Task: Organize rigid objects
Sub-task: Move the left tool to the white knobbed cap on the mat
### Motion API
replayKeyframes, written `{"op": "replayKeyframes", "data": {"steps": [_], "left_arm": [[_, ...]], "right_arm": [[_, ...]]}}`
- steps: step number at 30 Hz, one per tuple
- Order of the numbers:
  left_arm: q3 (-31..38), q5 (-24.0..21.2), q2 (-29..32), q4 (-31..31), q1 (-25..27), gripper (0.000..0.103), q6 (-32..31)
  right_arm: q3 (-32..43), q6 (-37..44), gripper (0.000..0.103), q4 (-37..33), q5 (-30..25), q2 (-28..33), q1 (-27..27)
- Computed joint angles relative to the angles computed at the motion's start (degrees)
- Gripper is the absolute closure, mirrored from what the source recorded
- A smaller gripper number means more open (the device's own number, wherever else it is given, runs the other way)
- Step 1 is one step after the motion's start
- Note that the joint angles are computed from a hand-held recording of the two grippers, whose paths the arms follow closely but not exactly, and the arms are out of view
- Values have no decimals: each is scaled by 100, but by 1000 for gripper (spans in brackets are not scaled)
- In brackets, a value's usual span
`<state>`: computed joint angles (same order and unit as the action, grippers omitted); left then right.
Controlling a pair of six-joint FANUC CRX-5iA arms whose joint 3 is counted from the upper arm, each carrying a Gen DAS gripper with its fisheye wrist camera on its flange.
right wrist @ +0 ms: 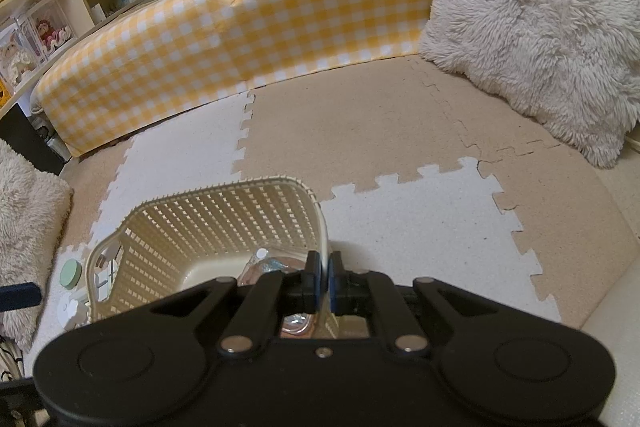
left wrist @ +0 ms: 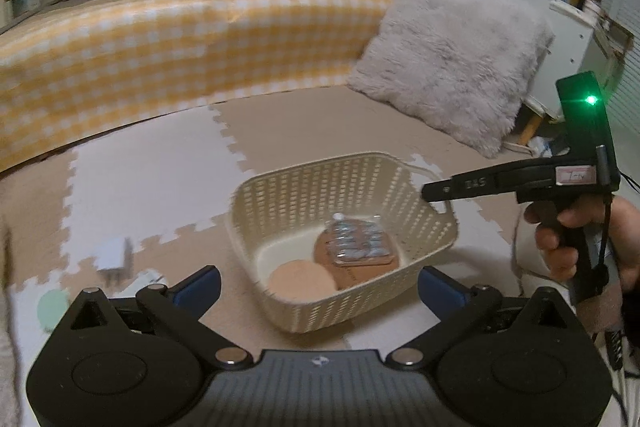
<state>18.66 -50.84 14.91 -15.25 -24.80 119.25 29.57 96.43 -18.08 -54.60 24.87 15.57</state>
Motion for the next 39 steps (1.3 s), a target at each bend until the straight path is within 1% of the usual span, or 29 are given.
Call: {"op": "replayKeyframes", "data": {"steps": [5,12,16,21,23,25,27,29,35,37,39], "left_arm": [[-509,83,-425,-481,20,0,753],[-943,-77,-751,-1160,48,0,1807],[-1111,-238,-829,-1474,40,0,2315],[-1329,-298,-864,-1612,83,0,2703],[-1376,-355,-853,-1766,38,0,2892],[-1420,-416,-848,-2051,-59,0,3126],[-1512,-327,-875,-2178,-91,0,3203],[-1638,-139,-927,-2167,-64,0,3119],[-1628,-56,-850,-2193,-39,0,3150],[-1704,116,-881,-2174,6,0,3165],[-1842,400,-945,-2064,110,0,3177]], "right_arm": [[-3,5,98,33,-1,0,6],[-12,-6,98,64,5,-5,21],[-5,1,98,67,-3,-4,20],[5,9,98,78,-10,1,18],[-2,11,98,89,-6,-2,22],[-10,12,98,106,1,-5,30],[-14,15,98,113,-1,-10,31],[-14,16,98,115,0,-11,31],[-26,17,98,146,4,-19,43],[-25,15,98,151,0,-20,46],[-37,17,98,169,10,-27,54]]}}
